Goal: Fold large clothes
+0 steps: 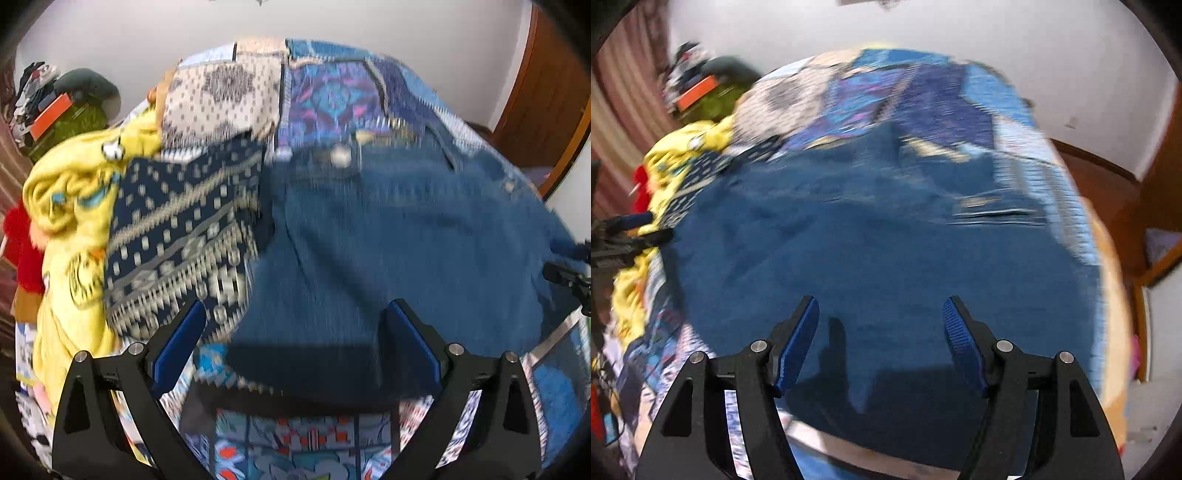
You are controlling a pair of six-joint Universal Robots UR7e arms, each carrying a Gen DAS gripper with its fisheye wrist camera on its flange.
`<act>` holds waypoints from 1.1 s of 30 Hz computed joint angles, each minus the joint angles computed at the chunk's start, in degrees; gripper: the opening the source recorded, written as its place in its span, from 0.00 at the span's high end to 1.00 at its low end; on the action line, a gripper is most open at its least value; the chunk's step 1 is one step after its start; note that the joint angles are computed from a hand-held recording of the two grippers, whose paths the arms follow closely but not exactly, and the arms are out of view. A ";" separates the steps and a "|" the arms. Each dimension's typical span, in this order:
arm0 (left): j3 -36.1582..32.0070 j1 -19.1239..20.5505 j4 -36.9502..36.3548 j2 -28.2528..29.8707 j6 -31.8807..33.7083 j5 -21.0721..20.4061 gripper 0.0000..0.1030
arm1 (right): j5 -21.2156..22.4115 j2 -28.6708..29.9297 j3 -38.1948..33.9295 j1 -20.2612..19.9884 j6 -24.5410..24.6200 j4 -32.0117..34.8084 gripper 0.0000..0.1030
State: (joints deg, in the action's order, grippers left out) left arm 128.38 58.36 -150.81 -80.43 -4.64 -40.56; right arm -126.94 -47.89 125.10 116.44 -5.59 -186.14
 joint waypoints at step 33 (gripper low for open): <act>10.26 5.78 -3.83 -16.72 -19.17 -25.38 0.04 | -9.60 -17.19 18.06 -4.94 17.01 0.08 0.21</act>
